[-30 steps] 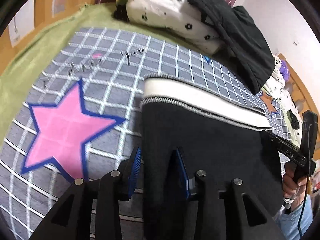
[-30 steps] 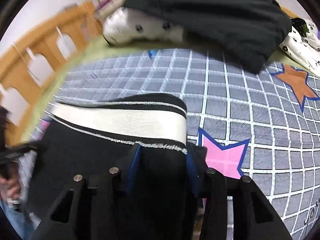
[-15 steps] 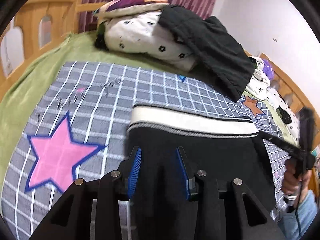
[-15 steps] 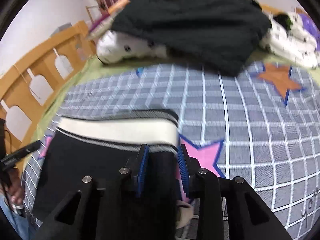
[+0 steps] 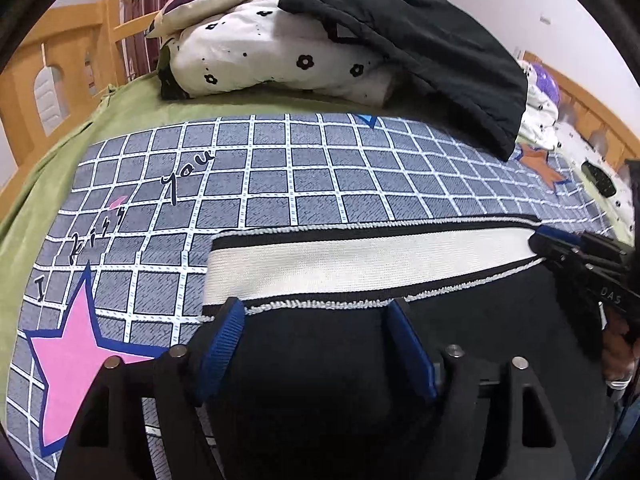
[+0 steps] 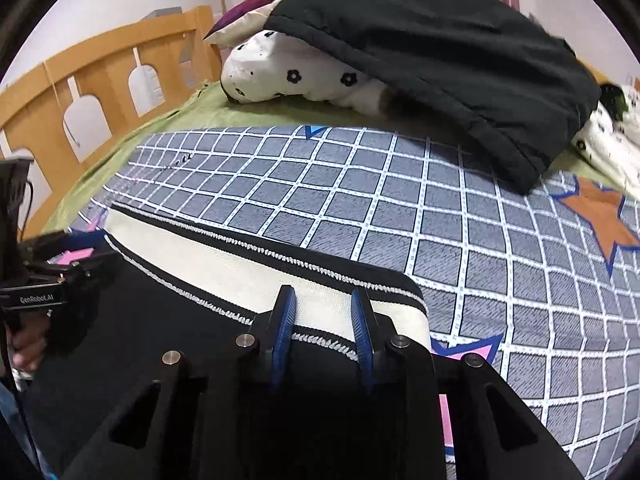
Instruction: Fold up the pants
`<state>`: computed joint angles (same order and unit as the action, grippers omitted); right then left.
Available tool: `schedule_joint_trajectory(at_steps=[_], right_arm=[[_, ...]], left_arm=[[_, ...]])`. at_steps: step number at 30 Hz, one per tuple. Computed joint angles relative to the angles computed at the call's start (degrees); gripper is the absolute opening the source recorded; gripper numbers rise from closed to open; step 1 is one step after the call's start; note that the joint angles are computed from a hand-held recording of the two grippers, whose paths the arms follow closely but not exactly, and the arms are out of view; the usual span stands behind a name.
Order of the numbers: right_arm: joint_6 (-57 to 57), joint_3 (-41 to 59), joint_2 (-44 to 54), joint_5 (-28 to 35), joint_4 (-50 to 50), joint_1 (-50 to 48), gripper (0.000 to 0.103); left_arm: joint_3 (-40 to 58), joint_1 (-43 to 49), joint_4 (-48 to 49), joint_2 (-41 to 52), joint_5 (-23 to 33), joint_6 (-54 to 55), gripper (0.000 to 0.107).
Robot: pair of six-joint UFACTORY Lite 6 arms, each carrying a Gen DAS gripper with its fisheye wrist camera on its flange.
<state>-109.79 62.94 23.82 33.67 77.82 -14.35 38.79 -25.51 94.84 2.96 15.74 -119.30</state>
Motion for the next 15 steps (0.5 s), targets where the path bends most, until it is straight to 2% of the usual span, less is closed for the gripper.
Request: schedule_joint_trajectory(at_steps=[2, 8, 12, 15], right_arm=[[-0.2, 0.3, 0.5, 0.6, 0.4, -0.3, 0.027], [-1.1, -0.7, -0.5, 0.3, 1.0, -0.3, 0.027], [4.2, -2.6, -4.8, 0.5, -4.8, -1.5, 0.036], [7.8, -8.0, -11.2, 6.7, -10.6, -7.5, 0.048]], left_arm=[[0.4, -0.9, 2.1, 1.2, 1.0, -1.8, 0.081], [0.3, -2.2, -3.9, 0.4, 1.8, 5.0, 0.085], [-2.3, -5.2, -18.3, -4.5, 3.3, 17.2, 0.085], [-8.9, -10.4, -23.9, -12.5, 5.4, 19.2, 0.085]])
